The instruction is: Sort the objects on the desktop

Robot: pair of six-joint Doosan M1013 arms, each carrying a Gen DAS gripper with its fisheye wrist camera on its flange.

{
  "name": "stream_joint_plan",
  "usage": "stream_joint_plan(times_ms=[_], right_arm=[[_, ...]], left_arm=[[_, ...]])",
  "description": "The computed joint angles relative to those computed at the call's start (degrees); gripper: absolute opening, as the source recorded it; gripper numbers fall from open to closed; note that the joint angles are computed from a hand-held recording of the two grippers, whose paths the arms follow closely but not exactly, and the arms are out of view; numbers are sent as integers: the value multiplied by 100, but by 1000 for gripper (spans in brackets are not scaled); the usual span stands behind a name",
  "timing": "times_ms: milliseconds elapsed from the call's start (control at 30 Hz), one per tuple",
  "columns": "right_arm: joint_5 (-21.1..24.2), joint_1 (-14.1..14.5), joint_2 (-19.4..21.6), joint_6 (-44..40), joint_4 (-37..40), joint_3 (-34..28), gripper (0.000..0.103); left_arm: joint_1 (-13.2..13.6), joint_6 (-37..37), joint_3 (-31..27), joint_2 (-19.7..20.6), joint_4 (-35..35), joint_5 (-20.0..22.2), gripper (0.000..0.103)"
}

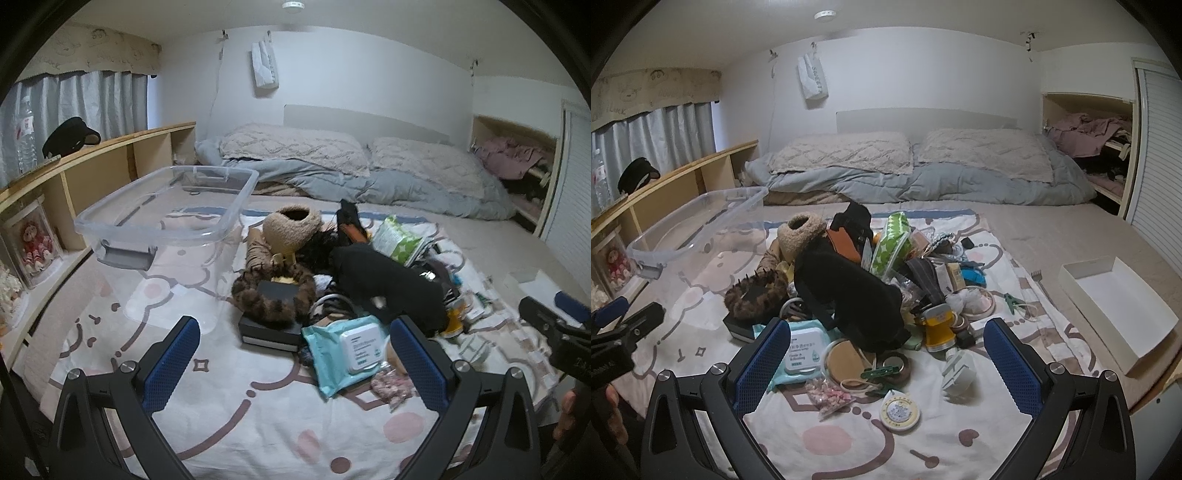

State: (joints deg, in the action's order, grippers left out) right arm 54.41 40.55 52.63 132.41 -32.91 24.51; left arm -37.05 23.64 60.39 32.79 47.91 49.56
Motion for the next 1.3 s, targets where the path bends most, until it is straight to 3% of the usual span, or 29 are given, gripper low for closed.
stream_joint_plan(times_ms=[367, 633, 733, 800, 900, 1033, 1133, 1300], right_arm=[[-584, -30, -296, -56, -580, 282, 103], [-803, -59, -58, -947, -623, -379, 103], [-917, -79, 44, -1098, -765, -569, 103], [-1293, -132, -53, -888, -785, -323, 103], [-1483, -215, -45, -758, -522, -270, 103], [-1659, -288, -128, -395, -507, 109, 103], [-2137, -381, -281, -572, 32, 620, 103], [-1645, -428, -27, -1368, 942, 316, 103]], left_arm=[[-18, -273, 131, -302, 772, -191, 103], [-13, -50, -3, -358, 1314, -455, 103], [31, 238, -94, -326, 1297, -742, 103], [93, 24, 22, -374, 1432, -1265, 103], [150, -302, 9, -326, 1546, -1535, 103], [170, -421, -113, -129, 1557, -1486, 103], [171, -438, -102, 10, 1643, -1395, 103], [259, 306, -225, 219, 892, -1367, 103]])
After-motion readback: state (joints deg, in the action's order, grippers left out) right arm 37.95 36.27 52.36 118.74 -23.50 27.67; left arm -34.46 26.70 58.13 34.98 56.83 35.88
